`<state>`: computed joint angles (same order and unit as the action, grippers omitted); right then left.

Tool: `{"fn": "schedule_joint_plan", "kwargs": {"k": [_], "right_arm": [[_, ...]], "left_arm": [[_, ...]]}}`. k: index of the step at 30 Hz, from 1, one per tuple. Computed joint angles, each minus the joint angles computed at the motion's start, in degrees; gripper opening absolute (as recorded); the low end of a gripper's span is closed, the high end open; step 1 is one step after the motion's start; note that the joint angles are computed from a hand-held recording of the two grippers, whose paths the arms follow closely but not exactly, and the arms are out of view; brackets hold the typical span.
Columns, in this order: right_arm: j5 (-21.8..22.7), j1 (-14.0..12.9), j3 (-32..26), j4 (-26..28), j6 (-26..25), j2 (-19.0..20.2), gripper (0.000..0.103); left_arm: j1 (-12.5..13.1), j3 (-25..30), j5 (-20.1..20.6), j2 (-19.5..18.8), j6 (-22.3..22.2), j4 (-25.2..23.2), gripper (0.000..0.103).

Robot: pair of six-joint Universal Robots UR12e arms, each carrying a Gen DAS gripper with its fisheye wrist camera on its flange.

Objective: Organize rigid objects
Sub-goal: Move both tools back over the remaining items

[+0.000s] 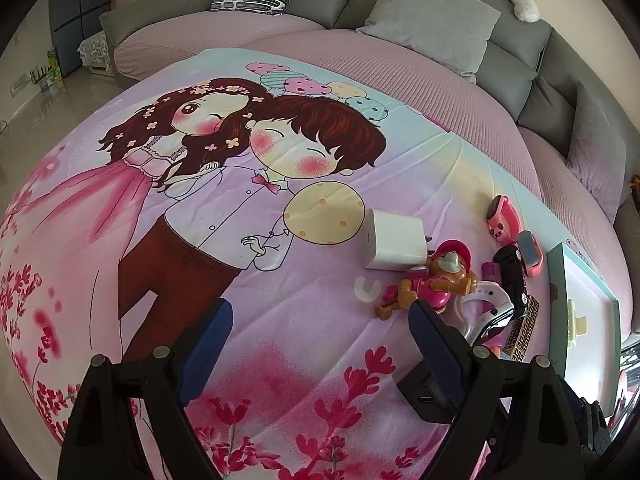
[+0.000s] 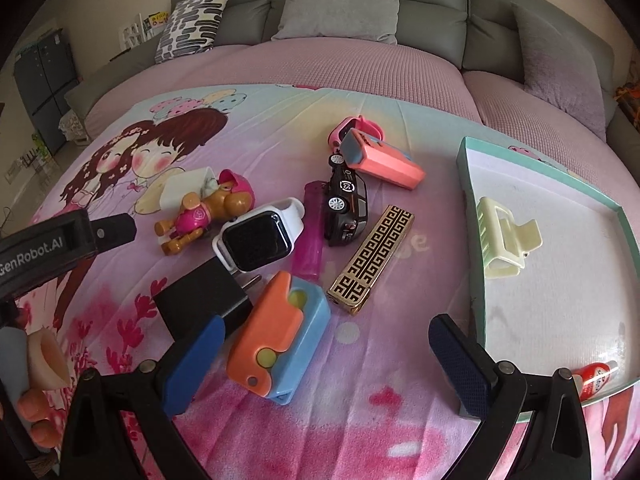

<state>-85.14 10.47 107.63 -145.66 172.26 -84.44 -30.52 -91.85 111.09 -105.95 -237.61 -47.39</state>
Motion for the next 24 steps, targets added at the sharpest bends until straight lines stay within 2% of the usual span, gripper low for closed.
{"fn": "schedule_joint_plan", "kwargs": {"k": [8,15,24], "right_arm": [[-4.66,1.73,-0.26,0.04,-0.90,1.27,0.103],[-3.54,1.36,-0.35,-1.36,1.68,2.55,0.102],[-0.51,0.40,0.03,-1.03,2.72,1.83,0.082]], "left_arm": [[-0.07,0.69,-1.03,-0.69,0.75,-0.89,0.090],[-0.08,1.17,-2.15,-1.19,1.69,-1.31,0.090],[-0.11,1.77,-4.55,-1.80,4.70,-0.36,0.090]]}}
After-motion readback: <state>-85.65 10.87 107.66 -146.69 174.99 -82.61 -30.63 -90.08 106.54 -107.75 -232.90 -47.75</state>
